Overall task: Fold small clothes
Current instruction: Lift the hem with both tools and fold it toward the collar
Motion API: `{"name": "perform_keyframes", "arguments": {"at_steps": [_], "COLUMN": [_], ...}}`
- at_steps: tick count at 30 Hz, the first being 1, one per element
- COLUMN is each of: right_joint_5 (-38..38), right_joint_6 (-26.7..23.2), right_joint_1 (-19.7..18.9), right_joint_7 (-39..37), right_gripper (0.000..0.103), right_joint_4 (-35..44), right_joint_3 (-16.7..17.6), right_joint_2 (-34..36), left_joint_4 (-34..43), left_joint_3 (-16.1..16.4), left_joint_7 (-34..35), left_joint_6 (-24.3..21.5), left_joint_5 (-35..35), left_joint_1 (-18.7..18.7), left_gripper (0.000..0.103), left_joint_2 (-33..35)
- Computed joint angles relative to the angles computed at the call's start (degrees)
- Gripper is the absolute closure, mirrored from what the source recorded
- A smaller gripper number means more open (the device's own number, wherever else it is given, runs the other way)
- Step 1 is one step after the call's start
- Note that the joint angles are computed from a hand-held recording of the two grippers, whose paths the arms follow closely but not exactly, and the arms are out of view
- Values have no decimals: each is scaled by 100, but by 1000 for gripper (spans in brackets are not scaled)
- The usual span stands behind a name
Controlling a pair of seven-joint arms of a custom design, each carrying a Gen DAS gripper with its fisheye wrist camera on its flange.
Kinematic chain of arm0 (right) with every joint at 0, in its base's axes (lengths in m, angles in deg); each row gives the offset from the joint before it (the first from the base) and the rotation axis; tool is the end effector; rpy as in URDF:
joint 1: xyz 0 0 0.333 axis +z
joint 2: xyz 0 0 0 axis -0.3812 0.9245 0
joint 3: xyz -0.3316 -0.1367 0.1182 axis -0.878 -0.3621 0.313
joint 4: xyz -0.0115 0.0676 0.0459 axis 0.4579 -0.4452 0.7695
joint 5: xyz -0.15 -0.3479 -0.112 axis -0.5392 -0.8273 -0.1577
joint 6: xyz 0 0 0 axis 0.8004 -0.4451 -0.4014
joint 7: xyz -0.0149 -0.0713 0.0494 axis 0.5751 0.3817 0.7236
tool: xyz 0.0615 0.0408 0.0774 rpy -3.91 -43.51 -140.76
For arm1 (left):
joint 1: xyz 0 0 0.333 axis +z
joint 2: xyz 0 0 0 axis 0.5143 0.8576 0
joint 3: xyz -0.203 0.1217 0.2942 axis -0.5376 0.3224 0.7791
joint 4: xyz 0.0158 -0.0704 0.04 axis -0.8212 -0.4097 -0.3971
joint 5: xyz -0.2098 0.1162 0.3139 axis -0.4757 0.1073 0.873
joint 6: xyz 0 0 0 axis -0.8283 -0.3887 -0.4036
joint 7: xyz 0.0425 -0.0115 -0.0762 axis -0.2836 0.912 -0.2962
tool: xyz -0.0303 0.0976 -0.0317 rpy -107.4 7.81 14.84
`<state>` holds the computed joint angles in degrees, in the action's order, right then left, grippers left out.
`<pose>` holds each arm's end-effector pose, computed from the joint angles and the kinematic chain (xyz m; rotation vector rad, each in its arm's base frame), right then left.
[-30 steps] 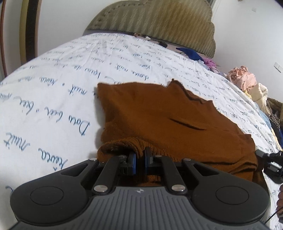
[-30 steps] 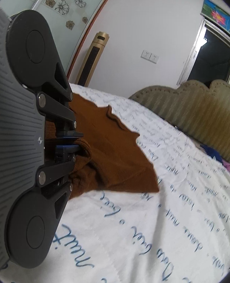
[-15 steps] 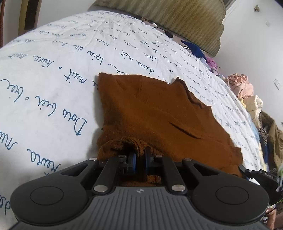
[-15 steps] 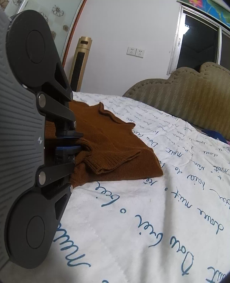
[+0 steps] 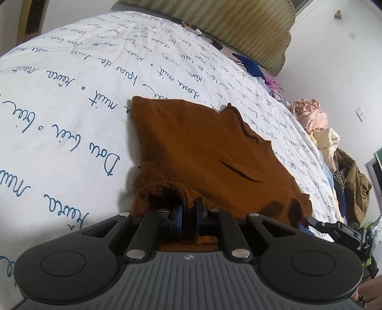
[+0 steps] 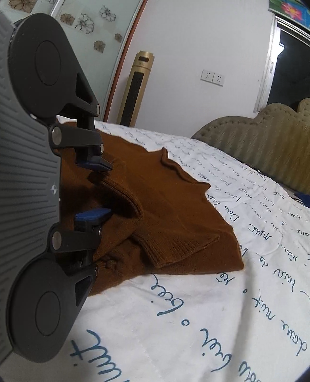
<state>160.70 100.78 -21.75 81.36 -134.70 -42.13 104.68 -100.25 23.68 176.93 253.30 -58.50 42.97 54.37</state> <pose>0.7445 0.1291 0.3873 -1.1942 1.6284 0.4448 0.6471 0.0220 0.4347 -2.3183 1.5583 -1.1755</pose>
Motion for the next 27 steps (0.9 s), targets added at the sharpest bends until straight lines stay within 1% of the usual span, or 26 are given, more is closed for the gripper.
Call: {"name": "perform_keyframes", "arguments": {"at_steps": [2,3,4,6,8,10,12,13,16,20,21,22,23,24,25,27], "right_joint_5": [-35,-45,-75,-97,11,264,492,593,968,1114,1101,1045,953,832,643,13], "right_joint_6": [-35,-57,-66,-36,12,64,140,168,285,370,414,450,483,459,433,631], "right_joint_1": [6,1,1,8,-10,-43,-33,-22,11,63,79,98,120,117,129,278], "right_joint_7": [52,28,12,-20,-166,-407,-642,-750,-1035,-1124,-1119,-1085,-1008,-939,-917,-926], "right_gripper": [66,70,79,87,88,89,89,89,90,90,90,90,90,90,87,86], "right_joint_4": [40,55,61,38,-4,-53,-76,-61,13,216,273,339,400,435,447,418], "right_joint_3": [6,12,8,4,26,59,50,40,11,-59,-74,-86,-92,-92,-98,-191], "right_joint_2": [24,24,18,-12,-54,-107,-167,-177,-198,-124,-94,-57,-17,11,14,-46], "left_joint_4": [61,88,100,97,108,143,215,238,359,507,537,527,486,479,465,398], "left_joint_3": [-30,-3,26,46,85,191,200,194,87,106,117,178,299,322,297,297], "left_joint_7": [75,63,69,224,386,200,200,171,393,332,258,17,-432,-624,-730,-1033], "left_joint_6": [-284,-419,-506,-534,-493,-416,-376,-315,-258,1,82,277,444,412,341,324], "left_joint_5": [-196,-246,-302,-543,-725,-527,-445,-426,-796,-822,-746,-497,-43,183,311,622], "left_joint_1": [118,130,132,124,65,-70,-118,-139,-72,-164,-190,-284,-416,-422,-380,-359], "left_gripper": [93,93,93,93,93,93,93,93,93,93,93,93,93,93,93,93], "left_joint_2": [2,12,10,-13,-36,-38,-16,-14,5,80,114,149,187,224,256,296]}}
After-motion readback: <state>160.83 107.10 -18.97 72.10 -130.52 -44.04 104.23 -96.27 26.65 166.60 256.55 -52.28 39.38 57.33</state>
